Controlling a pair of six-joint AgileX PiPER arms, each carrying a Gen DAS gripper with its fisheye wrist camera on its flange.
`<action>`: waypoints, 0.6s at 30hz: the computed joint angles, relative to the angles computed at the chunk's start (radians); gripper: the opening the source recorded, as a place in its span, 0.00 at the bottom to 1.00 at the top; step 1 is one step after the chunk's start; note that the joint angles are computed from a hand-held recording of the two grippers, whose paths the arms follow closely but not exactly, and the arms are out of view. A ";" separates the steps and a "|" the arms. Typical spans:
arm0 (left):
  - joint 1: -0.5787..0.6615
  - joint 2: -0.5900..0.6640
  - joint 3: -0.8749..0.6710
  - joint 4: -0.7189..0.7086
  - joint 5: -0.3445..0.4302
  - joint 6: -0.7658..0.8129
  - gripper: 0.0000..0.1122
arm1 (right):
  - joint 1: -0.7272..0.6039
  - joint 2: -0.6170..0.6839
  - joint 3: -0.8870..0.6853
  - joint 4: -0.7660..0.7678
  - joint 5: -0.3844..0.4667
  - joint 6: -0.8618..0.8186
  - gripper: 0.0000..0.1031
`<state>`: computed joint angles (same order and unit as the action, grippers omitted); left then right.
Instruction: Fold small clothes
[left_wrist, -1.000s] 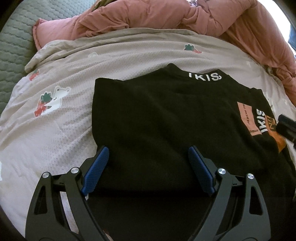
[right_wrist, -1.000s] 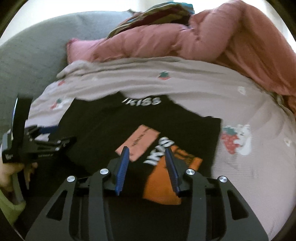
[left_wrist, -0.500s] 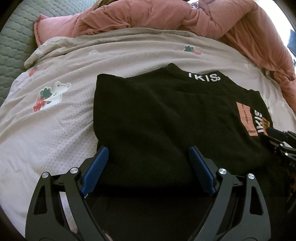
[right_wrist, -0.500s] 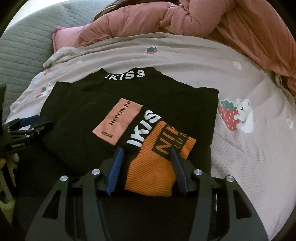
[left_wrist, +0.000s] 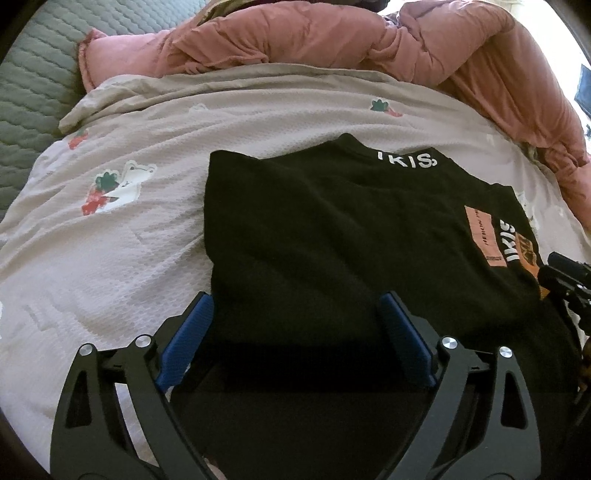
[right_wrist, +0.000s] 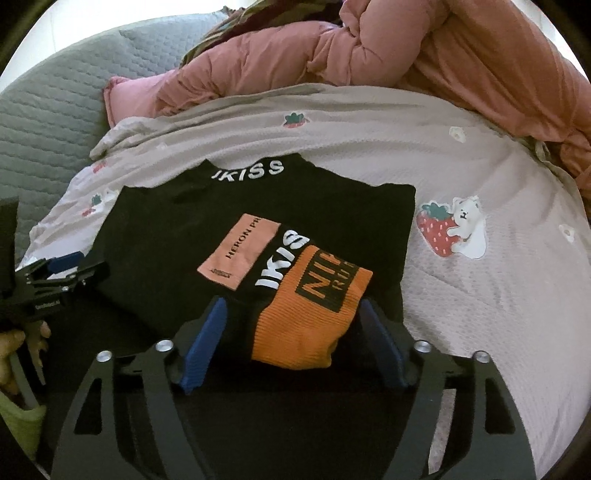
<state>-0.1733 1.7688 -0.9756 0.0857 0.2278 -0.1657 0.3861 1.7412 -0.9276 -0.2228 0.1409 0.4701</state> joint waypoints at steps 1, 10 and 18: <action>-0.002 -0.006 0.004 0.021 0.003 -0.021 0.78 | 0.001 -0.007 0.006 -0.019 -0.004 0.022 0.81; -0.024 -0.055 0.022 0.187 0.027 -0.182 0.83 | -0.002 -0.050 0.038 -0.069 -0.021 0.091 0.89; -0.043 -0.103 0.043 0.307 0.042 -0.310 0.83 | -0.004 -0.085 0.060 -0.120 -0.023 0.156 0.92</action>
